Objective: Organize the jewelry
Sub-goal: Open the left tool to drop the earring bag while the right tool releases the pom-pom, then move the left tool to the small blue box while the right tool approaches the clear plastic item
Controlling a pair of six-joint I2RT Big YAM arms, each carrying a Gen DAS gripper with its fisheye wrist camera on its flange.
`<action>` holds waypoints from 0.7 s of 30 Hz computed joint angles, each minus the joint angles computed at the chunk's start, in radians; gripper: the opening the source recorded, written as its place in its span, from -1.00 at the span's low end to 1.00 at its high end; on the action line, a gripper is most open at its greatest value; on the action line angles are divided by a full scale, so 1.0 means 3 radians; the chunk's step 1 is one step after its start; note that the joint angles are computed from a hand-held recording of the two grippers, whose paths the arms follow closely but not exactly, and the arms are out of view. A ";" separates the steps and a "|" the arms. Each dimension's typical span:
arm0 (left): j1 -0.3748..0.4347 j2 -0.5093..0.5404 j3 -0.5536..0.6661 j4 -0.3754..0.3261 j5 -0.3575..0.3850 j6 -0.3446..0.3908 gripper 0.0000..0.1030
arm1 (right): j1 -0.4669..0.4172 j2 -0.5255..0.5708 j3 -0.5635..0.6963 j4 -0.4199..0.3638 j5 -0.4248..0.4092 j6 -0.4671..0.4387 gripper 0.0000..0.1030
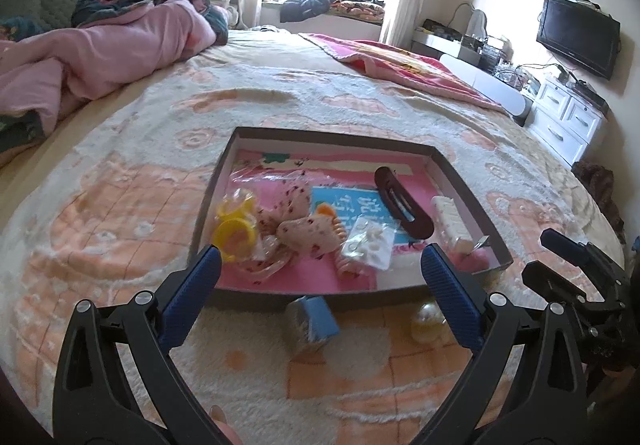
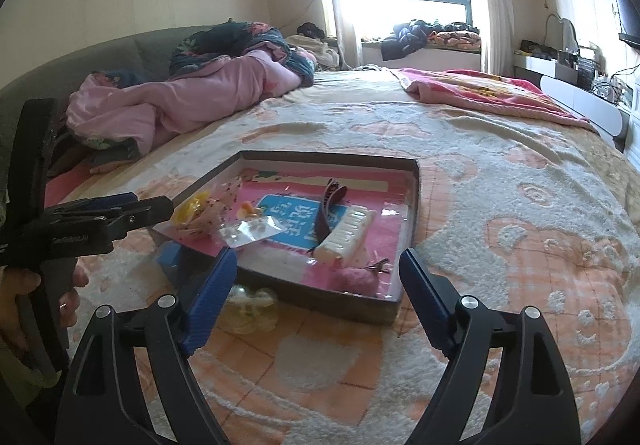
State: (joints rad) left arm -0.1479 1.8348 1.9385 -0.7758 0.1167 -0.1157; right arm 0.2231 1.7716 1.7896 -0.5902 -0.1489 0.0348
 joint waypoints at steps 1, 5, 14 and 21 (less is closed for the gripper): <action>0.0012 -0.0025 -0.0038 0.0008 0.0000 0.0006 0.78 | 0.0006 -0.0001 0.0000 -0.0002 -0.0002 -0.0005 0.58; 0.0048 -0.0094 -0.0146 0.0009 0.0000 0.0015 0.78 | 0.0039 -0.0014 -0.0022 -0.0013 -0.0006 -0.0035 0.59; 0.0134 -0.0247 -0.0389 0.0014 0.0005 0.0039 0.78 | 0.0112 0.0007 -0.0037 -0.0102 0.0001 -0.0095 0.59; 0.0231 -0.0359 -0.0557 0.0019 0.0033 0.0037 0.78 | 0.0182 0.0061 -0.0030 -0.0198 0.0032 -0.0155 0.59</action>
State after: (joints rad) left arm -0.0787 1.7271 1.7715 -0.7701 0.1267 -0.1044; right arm 0.2777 1.7900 1.7806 -0.6494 -0.1392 -0.0117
